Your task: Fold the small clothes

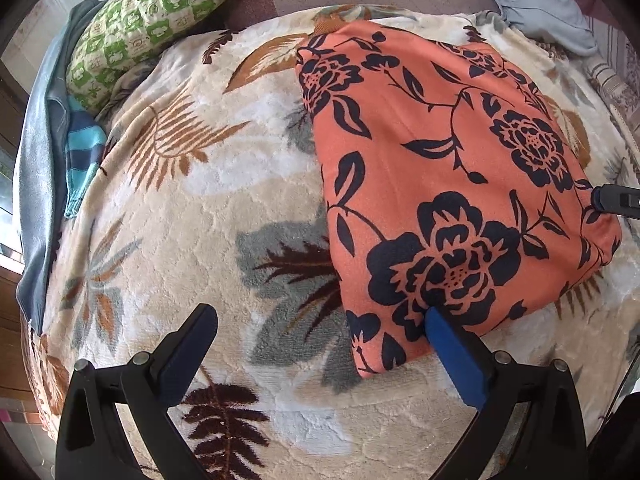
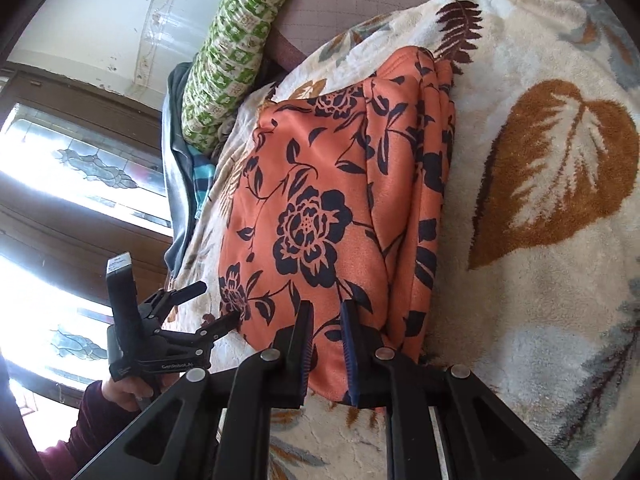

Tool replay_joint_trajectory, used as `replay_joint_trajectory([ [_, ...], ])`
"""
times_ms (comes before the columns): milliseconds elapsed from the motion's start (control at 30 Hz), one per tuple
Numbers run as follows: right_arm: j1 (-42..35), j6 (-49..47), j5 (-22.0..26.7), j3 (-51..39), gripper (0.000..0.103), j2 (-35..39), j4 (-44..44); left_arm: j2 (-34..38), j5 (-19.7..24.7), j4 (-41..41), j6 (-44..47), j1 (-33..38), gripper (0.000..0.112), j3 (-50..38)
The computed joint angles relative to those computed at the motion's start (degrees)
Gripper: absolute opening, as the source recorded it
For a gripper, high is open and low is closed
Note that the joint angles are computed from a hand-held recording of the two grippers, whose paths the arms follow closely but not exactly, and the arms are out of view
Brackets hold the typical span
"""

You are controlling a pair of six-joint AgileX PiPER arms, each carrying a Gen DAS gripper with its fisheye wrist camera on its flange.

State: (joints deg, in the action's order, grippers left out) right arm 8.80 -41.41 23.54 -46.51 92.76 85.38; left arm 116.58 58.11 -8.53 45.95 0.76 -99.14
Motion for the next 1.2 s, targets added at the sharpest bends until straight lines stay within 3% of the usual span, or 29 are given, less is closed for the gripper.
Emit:
replay_joint_trajectory([
  [133,1.20,-4.56,1.09,-0.38,0.018,-0.66,2.33,-1.90,0.87,-3.56,2.13,0.00,0.103,-0.54],
  [267,3.32,-4.27,1.93,-3.33,0.018,1.37,0.49,-1.63,-0.71,-1.10,-0.36,-2.13,0.103,-0.60],
  [400,5.06,5.41,3.31,-7.55,0.018,5.06,-10.70,0.96,-2.82,2.55,-2.43,-3.14,0.103,0.28],
  [500,4.57,15.92,6.12,-10.11,0.017,9.37,-20.27,2.77,-0.39,-1.12,-0.60,-0.90,0.103,-1.38],
  [633,3.19,12.16,7.43,-9.06,0.016,9.21,-16.69,4.88,3.27,-2.05,-0.64,0.37,0.103,-4.98],
  [733,3.70,9.75,6.20,-8.62,0.017,7.88,-15.51,2.68,0.80,-1.90,-1.34,-0.21,0.103,-2.76],
  [867,1.79,-3.94,3.85,-4.72,0.017,4.62,0.49,0.45,0.07,-5.36,0.33,-0.66,0.103,-2.50],
  [933,0.53,-9.94,3.61,-3.01,0.017,3.66,8.14,2.01,1.64,-4.94,-1.42,-1.66,0.103,-6.41],
  [1100,-0.29,-10.20,-1.97,-2.80,0.018,3.67,13.18,9.75,3.07,3.10,-8.67,-5.58,0.103,-18.70],
  [1200,-2.50,-5.83,-2.30,-2.85,0.017,5.56,11.67,17.83,10.99,3.32,-10.27,-5.61,0.103,-30.40],
])
